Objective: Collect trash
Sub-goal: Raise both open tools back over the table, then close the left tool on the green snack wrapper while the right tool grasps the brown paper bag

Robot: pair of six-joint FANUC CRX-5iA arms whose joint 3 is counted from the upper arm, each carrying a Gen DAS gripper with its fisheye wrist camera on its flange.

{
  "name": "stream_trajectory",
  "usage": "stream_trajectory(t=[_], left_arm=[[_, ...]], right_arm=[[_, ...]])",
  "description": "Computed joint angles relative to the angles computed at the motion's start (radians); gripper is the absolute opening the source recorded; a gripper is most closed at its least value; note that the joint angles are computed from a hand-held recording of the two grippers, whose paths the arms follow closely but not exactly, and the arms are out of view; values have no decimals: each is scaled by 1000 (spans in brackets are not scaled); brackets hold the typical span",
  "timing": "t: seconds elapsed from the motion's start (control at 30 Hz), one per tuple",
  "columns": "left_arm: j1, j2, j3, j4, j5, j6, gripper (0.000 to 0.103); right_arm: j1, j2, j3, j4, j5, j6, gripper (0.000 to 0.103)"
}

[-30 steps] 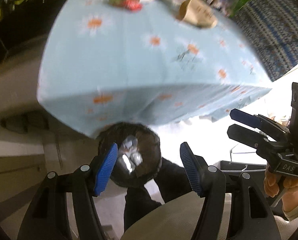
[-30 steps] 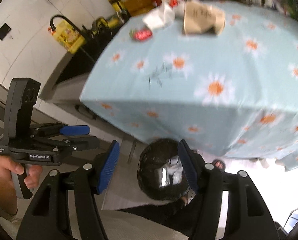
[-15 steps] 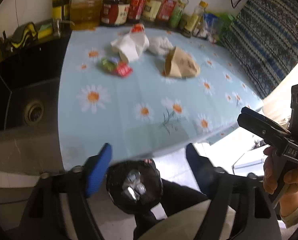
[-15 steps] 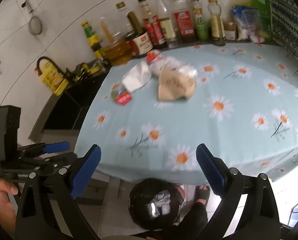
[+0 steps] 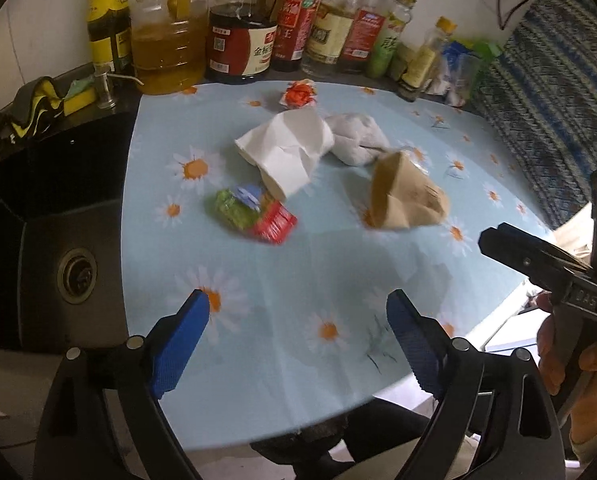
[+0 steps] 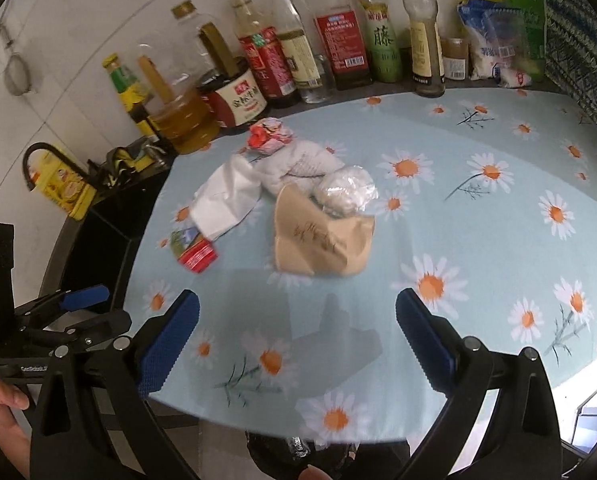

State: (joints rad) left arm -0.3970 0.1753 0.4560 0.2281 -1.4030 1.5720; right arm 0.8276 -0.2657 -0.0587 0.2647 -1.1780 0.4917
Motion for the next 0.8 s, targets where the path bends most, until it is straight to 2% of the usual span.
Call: stream_trajectory(t=[0.2,0.43,0.8], left_arm=[[-9,131,139,-61,-61,22,88],[-25,232,255,-107,-108,48,88],[-40,324,351,-152,-161,64,88]], right_arm=[[-105,85,55,-119,23,101,98],[-177,162,102,-209,15,170,98],[-202,233,154,-242,-7,160,98]])
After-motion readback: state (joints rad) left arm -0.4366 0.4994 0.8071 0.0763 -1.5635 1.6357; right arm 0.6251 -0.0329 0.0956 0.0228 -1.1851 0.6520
